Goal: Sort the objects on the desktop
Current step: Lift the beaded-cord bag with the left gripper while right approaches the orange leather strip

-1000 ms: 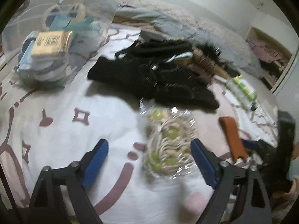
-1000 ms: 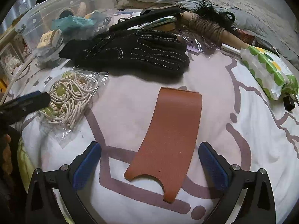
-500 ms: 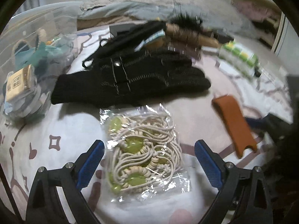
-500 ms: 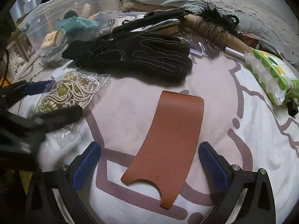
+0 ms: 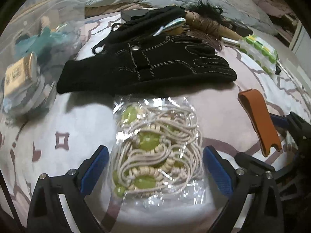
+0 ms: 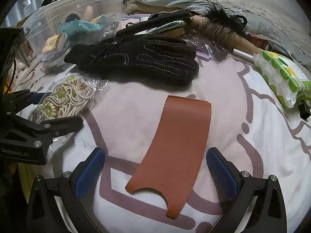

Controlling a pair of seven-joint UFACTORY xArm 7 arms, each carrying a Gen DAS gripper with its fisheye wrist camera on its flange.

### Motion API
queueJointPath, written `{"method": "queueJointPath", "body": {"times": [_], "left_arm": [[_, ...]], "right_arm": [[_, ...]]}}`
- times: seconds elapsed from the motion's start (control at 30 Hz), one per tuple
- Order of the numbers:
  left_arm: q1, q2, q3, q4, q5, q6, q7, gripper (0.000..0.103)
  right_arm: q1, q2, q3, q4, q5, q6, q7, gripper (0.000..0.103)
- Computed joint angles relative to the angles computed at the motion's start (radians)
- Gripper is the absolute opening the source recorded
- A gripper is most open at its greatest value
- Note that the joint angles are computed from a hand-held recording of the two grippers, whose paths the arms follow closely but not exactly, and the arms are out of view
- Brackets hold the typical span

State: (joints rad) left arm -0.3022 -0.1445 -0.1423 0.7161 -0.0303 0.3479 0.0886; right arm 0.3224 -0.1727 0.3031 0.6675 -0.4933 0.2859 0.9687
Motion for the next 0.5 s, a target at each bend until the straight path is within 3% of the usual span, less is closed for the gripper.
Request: {"method": "queueJointPath", "body": {"times": [0.13,0.2,0.3,0.37,0.5], "left_arm": [[0.008,0.030,-0.009,0.024,0.049,-0.002,-0.022,0.098],[0.000,0.043,0.003,0.031,-0.002,-0.002,0.001,0.098],[-0.012,0.045,0.017,0.015,-0.100,-0.033,0.045,0.099],[-0.012,0.044,0.015,0.003,-0.110,-0.055,0.054,0.099],[-0.023,0.048,0.020,-0.011,-0.167,-0.097,0.087,0.102]], "right_arm": [[0.006,-0.030,-0.027,-0.033,0.070,-0.053,-0.019,0.103],[0.003,-0.054,-0.038,-0.056,0.124,-0.086,-0.032,0.103],[-0.059,-0.080,0.009,-0.064,0.100,-0.080,0.020,0.101],[-0.078,-0.082,0.022,-0.062,0.093,-0.072,0.034,0.085],[-0.074,-0.065,0.031,-0.040,0.080,-0.033,0.020,0.080]]}}
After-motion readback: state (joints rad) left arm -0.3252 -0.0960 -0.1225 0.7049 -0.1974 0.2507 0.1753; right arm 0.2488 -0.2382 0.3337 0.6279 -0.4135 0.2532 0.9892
